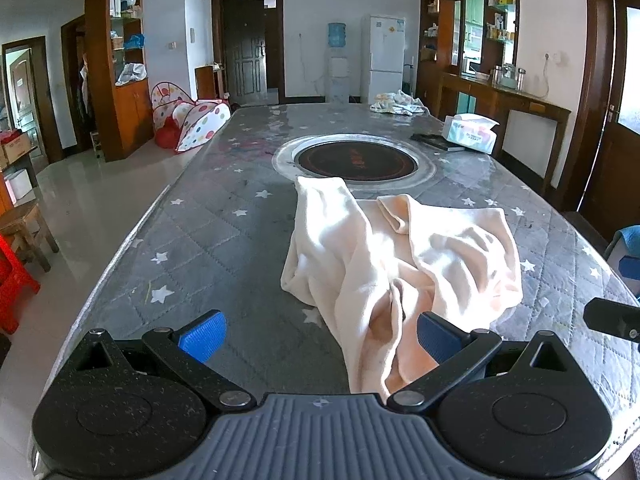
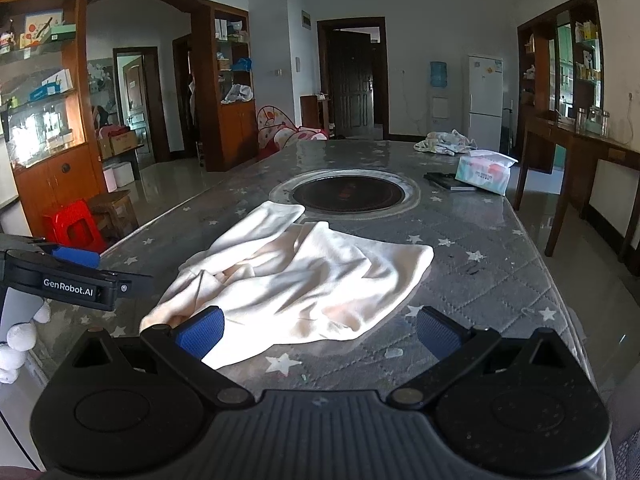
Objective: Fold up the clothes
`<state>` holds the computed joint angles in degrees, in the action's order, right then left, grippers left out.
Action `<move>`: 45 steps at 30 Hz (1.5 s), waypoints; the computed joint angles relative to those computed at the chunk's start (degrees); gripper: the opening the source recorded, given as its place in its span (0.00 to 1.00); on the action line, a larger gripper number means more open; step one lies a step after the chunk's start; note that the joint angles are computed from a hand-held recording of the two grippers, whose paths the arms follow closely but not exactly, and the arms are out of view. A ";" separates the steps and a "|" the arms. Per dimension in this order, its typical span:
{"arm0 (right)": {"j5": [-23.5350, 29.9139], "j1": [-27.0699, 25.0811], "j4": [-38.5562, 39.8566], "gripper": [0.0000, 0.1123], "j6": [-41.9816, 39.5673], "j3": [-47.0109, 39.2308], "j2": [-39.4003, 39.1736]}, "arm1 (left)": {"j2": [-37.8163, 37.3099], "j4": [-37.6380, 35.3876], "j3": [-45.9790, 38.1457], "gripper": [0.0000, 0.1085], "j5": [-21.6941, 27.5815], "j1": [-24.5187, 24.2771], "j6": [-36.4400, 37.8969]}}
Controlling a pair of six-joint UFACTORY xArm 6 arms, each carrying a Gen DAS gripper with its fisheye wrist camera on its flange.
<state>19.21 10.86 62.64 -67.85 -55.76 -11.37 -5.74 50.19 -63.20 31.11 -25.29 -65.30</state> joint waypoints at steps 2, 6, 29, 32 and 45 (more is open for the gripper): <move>0.12 0.09 -0.94 0.92 0.84 -0.97 0.98 | 0.78 -1.02 -0.78 0.95 -0.39 0.43 1.50; 0.54 0.25 -2.69 0.92 2.23 -3.18 3.24 | 2.64 -3.36 -2.79 0.95 -1.13 1.26 4.35; 4.63 1.29 -15.77 0.82 12.36 -22.64 20.92 | 16.91 -18.67 -18.57 0.90 -0.91 4.83 22.76; 5.57 1.39 -17.79 0.81 13.64 -26.04 23.64 | 18.86 -21.54 -20.71 0.85 -1.14 5.19 26.21; 13.25 1.58 -25.86 0.69 21.89 -45.04 38.06 | 26.59 -32.96 -28.75 0.52 -1.12 6.05 39.66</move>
<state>32.46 12.44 36.78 -45.95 -100.80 26.69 20.85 17.24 -91.95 29.99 -19.24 -25.63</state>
